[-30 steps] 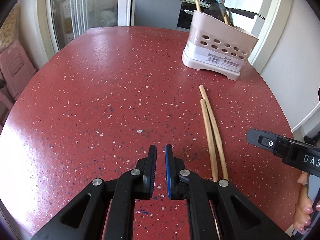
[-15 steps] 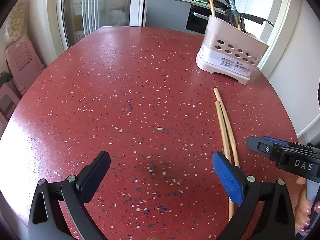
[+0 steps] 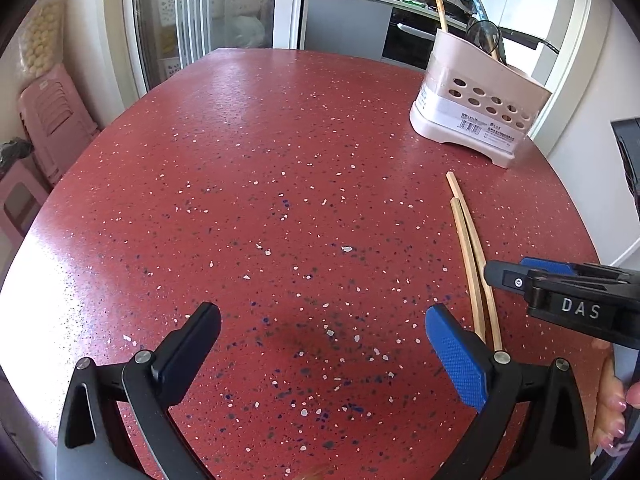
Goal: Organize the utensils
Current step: 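Move both tools back toward the last two plain chopsticks, then close each gripper on one of the last two chopsticks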
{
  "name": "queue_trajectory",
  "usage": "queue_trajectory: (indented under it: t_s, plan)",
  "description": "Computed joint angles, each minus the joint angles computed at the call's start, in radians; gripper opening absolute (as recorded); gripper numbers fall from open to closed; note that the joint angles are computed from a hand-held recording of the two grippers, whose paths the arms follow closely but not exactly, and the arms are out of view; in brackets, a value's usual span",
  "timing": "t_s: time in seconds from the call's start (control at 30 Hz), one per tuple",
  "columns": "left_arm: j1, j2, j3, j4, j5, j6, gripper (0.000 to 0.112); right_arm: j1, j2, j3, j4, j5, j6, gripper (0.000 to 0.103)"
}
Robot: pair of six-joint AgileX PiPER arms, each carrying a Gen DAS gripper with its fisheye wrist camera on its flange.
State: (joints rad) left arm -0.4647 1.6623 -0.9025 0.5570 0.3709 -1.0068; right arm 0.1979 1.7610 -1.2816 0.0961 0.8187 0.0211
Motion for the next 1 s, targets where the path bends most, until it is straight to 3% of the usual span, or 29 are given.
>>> queue_trajectory:
  t_s: [0.37, 0.53, 0.67, 0.8, 0.87, 0.9, 1.0]
  plan:
    - [0.01, -0.012, 0.019, -0.001, 0.001, 0.005, 0.103, 0.123, 0.15, -0.229, -0.154, 0.157, 0.13, 0.049]
    - [0.01, -0.018, 0.027, 0.007, 0.005, 0.012, 0.103, 0.142, 0.24, -0.375, -0.15, 0.267, 0.136, 0.048]
    - [-0.004, -0.006, 0.009, -0.012, 0.02, 0.051, 0.103, 0.123, 0.264, -0.414, -0.136, 0.306, 0.092, 0.046]
    - [-0.004, 0.011, -0.022, -0.123, 0.027, 0.179, 0.103, 0.116, 0.268, -0.427, -0.125, 0.323, 0.076, 0.033]
    - [-0.011, 0.026, -0.044, -0.16, 0.038, 0.224, 0.103, 0.109, 0.262, -0.421, -0.117, 0.315, 0.055, 0.022]
    - [-0.015, 0.034, -0.055, -0.177, 0.045, 0.247, 0.103, 0.112, 0.255, -0.408, -0.121, 0.303, 0.053, 0.008]
    - [-0.019, 0.057, -0.091, -0.267, 0.061, 0.351, 0.103, 0.098, 0.215, -0.329, -0.086, 0.234, 0.02, 0.006]
